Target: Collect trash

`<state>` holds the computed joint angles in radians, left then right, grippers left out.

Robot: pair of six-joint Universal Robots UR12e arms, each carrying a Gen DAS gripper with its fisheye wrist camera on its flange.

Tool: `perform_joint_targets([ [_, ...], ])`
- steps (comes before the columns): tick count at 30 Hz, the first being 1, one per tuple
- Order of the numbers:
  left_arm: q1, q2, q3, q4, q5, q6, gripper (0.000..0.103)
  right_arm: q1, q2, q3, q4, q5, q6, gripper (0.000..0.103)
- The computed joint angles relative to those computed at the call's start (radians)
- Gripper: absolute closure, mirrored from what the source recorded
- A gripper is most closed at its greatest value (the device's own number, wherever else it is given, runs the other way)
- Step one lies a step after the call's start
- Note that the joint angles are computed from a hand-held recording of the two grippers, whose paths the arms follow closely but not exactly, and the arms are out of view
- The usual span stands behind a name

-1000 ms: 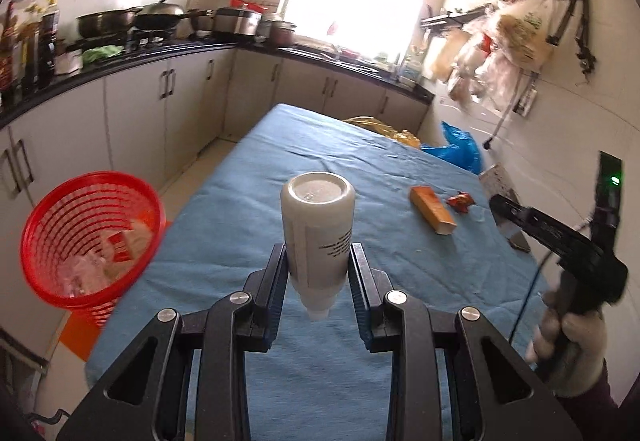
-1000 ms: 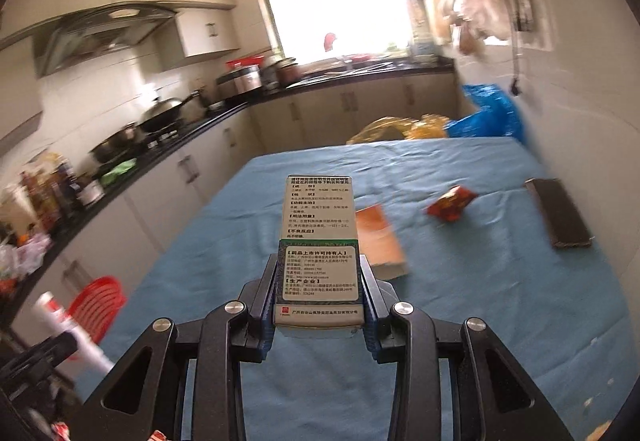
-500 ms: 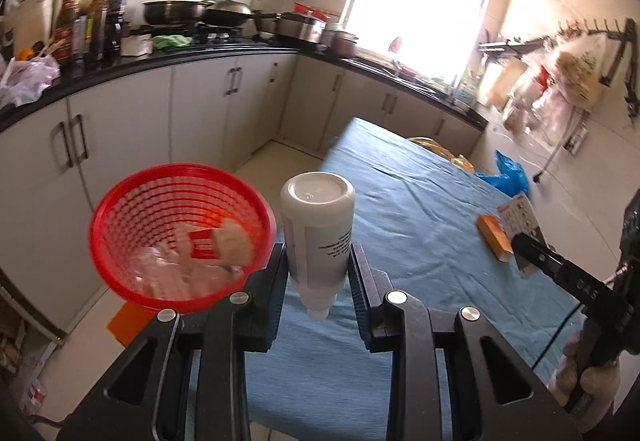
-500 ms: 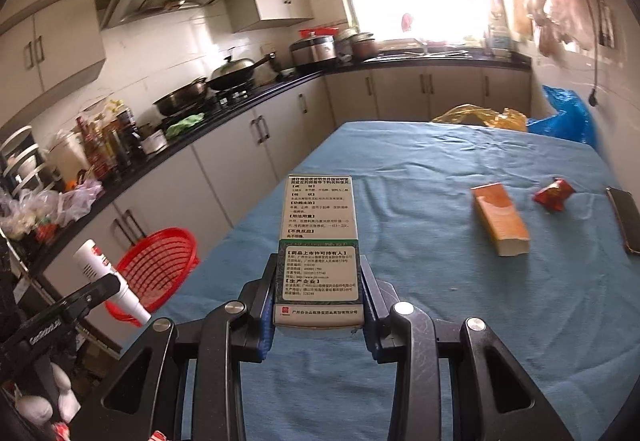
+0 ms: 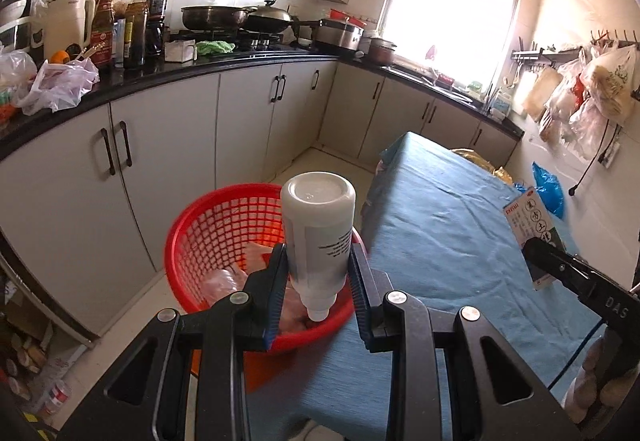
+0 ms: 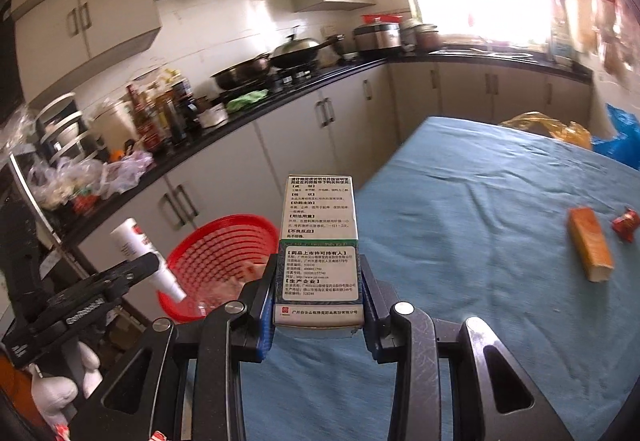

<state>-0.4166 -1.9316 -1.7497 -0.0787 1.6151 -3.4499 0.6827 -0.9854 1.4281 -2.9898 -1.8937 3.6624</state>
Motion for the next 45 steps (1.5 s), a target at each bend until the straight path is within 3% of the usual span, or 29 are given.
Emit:
perform_joint_targets([
  [14, 0.039, -0.036, 0.055, -0.044, -0.005, 0.047, 0.074, 0.007, 0.132, -0.214, 0.118, 0.145, -0.063, 0.065],
  [22, 0.05, -0.054, 0.078, -0.077, -0.003, 0.058, 0.074, -0.004, 0.171, -0.268, 0.164, 0.215, -0.056, 0.065],
  [45, 0.063, -0.076, 0.097, -0.094, -0.012, 0.046, 0.074, -0.014, 0.223, -0.349, 0.225, 0.239, -0.029, 0.065],
])
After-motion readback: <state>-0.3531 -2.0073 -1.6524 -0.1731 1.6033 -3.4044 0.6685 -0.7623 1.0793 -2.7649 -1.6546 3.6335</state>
